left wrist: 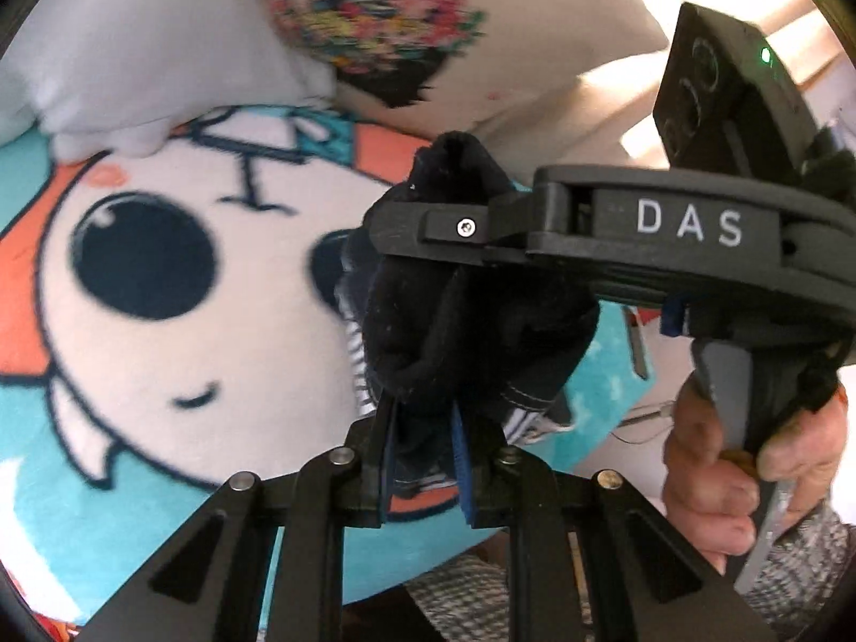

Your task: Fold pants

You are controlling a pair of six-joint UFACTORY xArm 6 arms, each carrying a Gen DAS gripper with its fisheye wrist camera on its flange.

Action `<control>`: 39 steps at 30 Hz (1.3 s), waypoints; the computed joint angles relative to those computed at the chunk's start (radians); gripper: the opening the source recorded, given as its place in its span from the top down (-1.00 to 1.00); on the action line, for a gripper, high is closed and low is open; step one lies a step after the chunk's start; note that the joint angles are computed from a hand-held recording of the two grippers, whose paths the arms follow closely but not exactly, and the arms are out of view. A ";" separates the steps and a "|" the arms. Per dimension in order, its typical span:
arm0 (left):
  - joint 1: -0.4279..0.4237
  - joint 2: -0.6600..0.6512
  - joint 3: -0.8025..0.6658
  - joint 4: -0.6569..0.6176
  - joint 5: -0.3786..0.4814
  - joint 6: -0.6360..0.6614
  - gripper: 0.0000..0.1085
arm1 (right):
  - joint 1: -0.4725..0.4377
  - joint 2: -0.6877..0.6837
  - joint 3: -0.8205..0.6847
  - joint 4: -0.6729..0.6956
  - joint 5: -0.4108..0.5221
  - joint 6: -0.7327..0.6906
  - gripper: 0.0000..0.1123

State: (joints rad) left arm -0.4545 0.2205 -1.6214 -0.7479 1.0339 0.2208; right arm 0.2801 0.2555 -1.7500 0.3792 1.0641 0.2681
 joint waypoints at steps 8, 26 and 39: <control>-0.134 0.159 -0.233 0.074 0.068 -0.049 0.67 | -0.149 -0.232 0.335 0.101 -0.155 -0.080 0.58; -0.154 0.154 -0.139 0.088 0.000 -0.323 0.40 | -0.308 -0.426 0.594 0.431 -0.233 -0.355 0.34; -0.218 0.083 -0.116 0.460 -0.087 -0.514 0.35 | -0.295 -0.467 0.718 0.188 -0.267 -0.193 0.31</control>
